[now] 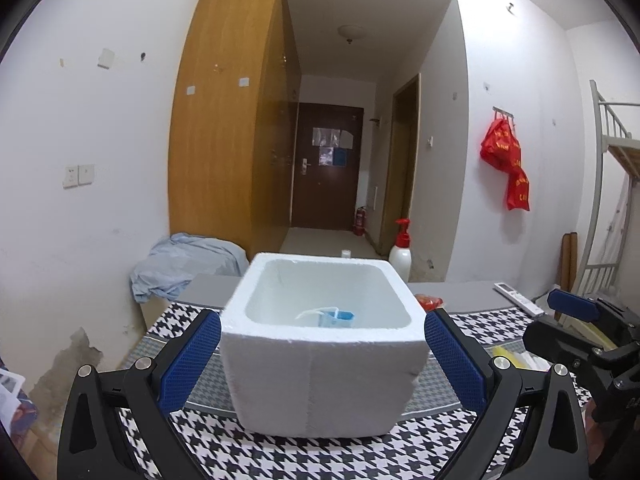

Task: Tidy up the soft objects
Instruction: 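Move both grippers away from the foam box to the soft item pile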

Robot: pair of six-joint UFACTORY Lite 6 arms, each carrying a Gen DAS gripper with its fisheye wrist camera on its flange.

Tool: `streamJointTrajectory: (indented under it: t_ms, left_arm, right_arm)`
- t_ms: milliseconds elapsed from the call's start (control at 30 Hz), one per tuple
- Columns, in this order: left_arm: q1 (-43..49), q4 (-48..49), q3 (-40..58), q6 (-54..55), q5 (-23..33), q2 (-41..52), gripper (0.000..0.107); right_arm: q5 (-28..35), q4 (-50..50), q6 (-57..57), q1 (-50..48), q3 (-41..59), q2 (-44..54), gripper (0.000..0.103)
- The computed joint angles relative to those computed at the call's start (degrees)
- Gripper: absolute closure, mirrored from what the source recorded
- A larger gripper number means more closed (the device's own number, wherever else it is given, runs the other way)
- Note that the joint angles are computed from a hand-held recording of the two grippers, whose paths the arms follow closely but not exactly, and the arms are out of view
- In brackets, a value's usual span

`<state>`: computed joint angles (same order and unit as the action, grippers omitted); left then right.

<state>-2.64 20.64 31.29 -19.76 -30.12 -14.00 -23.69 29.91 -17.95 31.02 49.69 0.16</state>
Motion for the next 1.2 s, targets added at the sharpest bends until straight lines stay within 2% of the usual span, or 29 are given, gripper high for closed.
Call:
streamJointTrajectory:
  t_ms: [433, 633, 867, 1033, 1200]
  left_arm:
    - [-2.0, -2.7, -4.8, 0.8, -8.1, 2.0, 0.005]
    - [-5.1, -7.2, -4.6, 3.8, -8.8, 4.5, 0.005]
    - [-7.2, -6.9, -3.7, 2.6, -9.4, 7.4, 0.005]
    - [-7.9, -6.0, -3.1, 2.5, -10.5, 9.1, 0.005]
    - [-8.3, -2.0, -0.7, 1.5, -9.7, 11.7, 0.005]
  right_arm:
    - [-5.4, -9.3, 10.3, -2.4, -8.9, -3.6, 0.000]
    - [-7.5, -10.7, 11.7, -3.3, -11.6, -3.9, 0.000]
    - [-7.3, -15.4, 16.8, -7.0, -14.2, -4.2, 0.000]
    - [-7.4, -15.8, 18.0, -8.4, -15.9, -5.7, 0.000]
    - [-7.3, -5.4, 11.2, -6.4, -15.7, -5.4, 0.000]
